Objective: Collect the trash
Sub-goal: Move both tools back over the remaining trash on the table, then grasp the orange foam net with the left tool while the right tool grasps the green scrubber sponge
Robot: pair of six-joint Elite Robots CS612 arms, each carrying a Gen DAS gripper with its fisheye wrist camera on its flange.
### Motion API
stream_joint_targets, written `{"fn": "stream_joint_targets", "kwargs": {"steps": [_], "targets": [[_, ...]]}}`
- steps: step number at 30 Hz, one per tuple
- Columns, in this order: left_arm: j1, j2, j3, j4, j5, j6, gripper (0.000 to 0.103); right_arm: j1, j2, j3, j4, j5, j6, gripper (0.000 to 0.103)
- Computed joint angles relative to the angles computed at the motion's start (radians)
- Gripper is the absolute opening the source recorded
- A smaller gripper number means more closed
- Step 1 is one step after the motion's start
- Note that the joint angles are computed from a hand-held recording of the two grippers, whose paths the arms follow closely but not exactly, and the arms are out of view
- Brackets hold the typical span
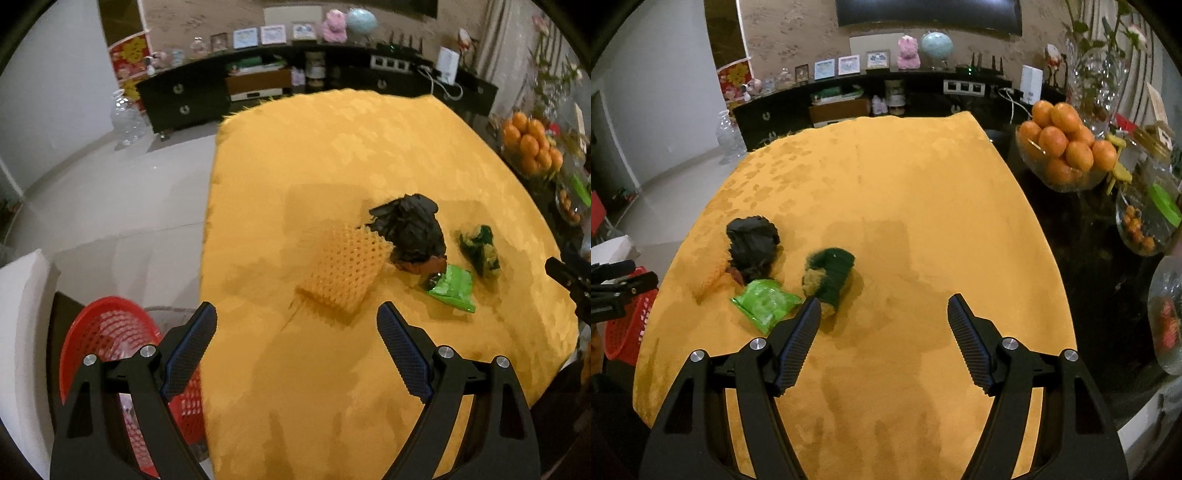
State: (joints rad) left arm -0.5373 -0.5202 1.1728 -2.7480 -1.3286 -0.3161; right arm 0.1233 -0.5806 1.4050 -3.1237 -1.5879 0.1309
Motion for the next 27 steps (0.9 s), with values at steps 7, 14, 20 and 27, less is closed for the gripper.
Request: {"fn": "stream_joint_targets", "kwargs": {"steps": [7, 14, 20, 27], "targets": [[0.001, 0.062, -0.109, 0.082, -0.016, 0.071, 0.085, -0.006, 0.021, -0.026, 0.023, 0.015, 0.014, 0.069], [0.008, 0.127, -0.219, 0.164, -0.048, 0.109, 0.085, -0.008, 0.038, -0.046, 0.048, 0.025, 0.018, 0.069], [0.011, 0.157, -0.265, 0.173, -0.074, 0.134, 0.085, -0.009, 0.051, -0.064, 0.065, 0.025, 0.028, 0.069], [0.011, 0.173, -0.288, 0.185, -0.083, 0.146, 0.062, -0.009, 0.058, -0.075, 0.081, 0.029, 0.027, 0.069]]}}
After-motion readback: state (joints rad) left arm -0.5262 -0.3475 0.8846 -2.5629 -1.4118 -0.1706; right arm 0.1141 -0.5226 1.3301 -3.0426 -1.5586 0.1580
